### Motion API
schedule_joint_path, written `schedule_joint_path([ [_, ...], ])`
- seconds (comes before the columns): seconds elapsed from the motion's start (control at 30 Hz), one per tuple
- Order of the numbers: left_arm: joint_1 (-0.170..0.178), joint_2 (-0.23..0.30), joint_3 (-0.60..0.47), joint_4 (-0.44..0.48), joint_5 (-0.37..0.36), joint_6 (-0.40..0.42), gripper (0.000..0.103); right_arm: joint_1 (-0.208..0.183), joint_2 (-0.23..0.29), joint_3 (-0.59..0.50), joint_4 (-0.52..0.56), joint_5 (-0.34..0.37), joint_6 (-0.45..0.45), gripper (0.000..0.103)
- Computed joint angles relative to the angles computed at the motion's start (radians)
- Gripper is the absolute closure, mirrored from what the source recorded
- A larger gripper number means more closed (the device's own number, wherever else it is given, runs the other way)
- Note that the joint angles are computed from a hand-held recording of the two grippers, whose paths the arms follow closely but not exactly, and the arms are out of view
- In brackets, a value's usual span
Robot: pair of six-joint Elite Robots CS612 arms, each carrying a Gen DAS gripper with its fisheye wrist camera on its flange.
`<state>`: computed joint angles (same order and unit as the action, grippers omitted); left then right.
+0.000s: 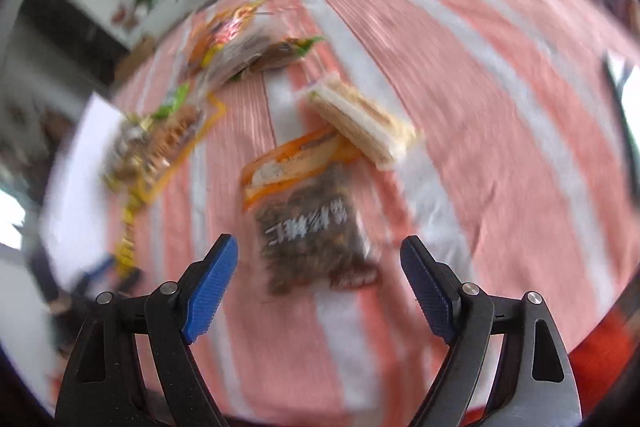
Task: Organize snacks
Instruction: 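Close right tool on the white cake bar while left tool grasps the yellow bag, then carry both snacks over the white box and open both tools to drop them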
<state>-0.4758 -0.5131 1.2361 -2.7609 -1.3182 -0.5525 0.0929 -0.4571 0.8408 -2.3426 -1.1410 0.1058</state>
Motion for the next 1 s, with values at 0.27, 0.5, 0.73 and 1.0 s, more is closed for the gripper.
schedule_joint_path([
  [0.27,-0.007,0.005,-0.004,0.005,0.022,0.027,0.01,0.026,0.015,-0.009,-0.043,-0.137,-0.104,0.017],
  [0.5,-0.006,0.005,-0.009,-0.029,0.03,0.022,0.051,0.037,0.062,-0.102,-0.046,-0.224,-0.201,0.017],
  [0.73,0.006,-0.016,0.032,-0.088,-0.046,-0.034,0.059,0.05,0.27,-0.52,0.245,-0.264,-0.336,0.022],
  [1.0,0.013,-0.057,0.105,-0.208,-0.09,-0.091,0.059,0.022,0.25,-0.517,0.289,-0.199,-0.229,0.075],
])
